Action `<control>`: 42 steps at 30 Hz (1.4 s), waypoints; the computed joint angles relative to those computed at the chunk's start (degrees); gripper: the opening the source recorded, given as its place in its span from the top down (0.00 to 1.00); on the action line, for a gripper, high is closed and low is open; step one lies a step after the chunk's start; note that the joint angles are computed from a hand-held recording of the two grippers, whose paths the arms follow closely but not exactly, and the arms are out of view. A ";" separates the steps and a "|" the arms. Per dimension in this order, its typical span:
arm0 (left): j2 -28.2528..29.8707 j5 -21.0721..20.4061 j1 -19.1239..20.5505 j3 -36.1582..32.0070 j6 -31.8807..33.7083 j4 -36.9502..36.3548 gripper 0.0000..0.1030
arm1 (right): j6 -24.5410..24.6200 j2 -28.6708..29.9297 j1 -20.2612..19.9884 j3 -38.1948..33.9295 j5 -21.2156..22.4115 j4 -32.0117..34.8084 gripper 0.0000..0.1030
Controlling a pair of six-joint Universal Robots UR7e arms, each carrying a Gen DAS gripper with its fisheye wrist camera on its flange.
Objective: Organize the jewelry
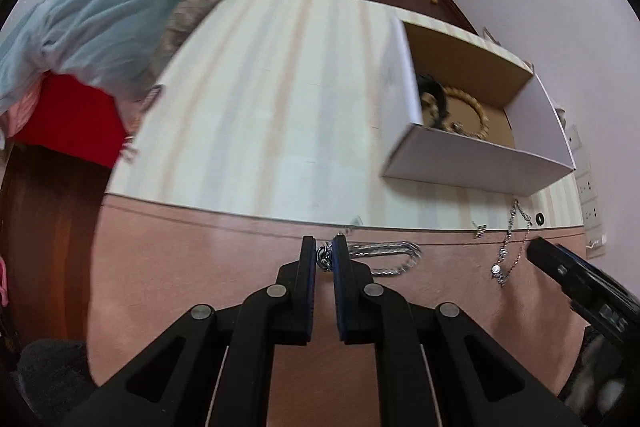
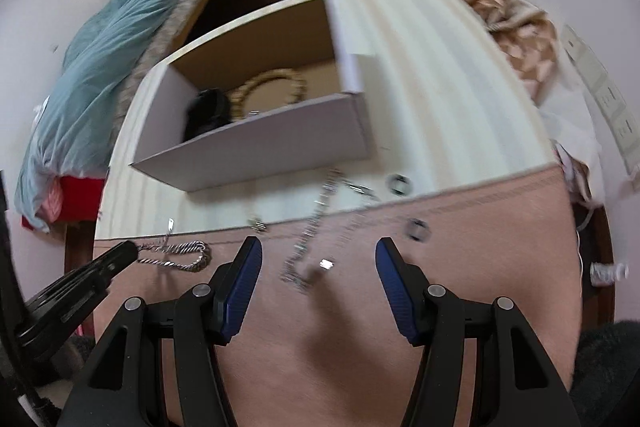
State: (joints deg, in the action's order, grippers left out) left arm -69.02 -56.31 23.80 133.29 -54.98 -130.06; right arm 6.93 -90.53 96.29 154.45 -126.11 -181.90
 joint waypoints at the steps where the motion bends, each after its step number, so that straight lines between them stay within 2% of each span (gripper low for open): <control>1: -0.91 0.26 -0.32 0.38 -0.65 0.84 0.95 | -0.43 2.64 0.76 -0.82 -0.38 -1.21 0.40; 6: -2.97 1.29 0.80 0.84 -0.99 3.04 0.95 | -2.16 11.52 3.48 -3.38 -3.59 -5.09 0.42; 10: -2.86 1.25 1.46 0.85 -0.10 2.09 0.95 | -3.57 17.19 4.40 -5.01 -6.12 -5.56 0.69; 12: -2.66 1.26 1.48 0.69 0.17 1.77 0.95 | -5.61 20.59 6.04 -5.34 -9.28 -8.75 0.89; 14: -2.57 1.09 1.37 0.51 0.38 1.35 0.95 | -6.00 21.07 6.24 -5.08 -8.76 -9.87 0.92; 15: -2.60 1.05 1.35 0.47 0.48 1.14 0.95 | -5.91 20.45 5.92 -4.89 -8.07 -9.76 0.92; 16: -2.69 0.95 1.24 0.30 0.73 0.83 0.95 | -5.39 19.51 5.83 -4.65 -7.39 -9.29 0.99; 24: -2.42 -0.57 0.04 -2.02 4.31 -2.76 0.95 | -0.59 4.81 5.71 -2.67 -1.26 -2.06 0.99; 32: -1.64 -3.42 -1.05 -7.02 8.71 -6.56 0.95 | 1.69 -9.07 7.86 -5.61 3.00 9.99 0.99; 36: 0.42 -5.02 -0.69 -11.70 13.37 -9.38 0.95 | 0.49 -11.19 8.22 -9.45 3.76 14.05 0.99; 42: 6.92 -6.85 1.39 -19.26 20.69 -11.59 0.95 | -3.34 -10.82 3.99 -15.33 6.61 18.69 0.99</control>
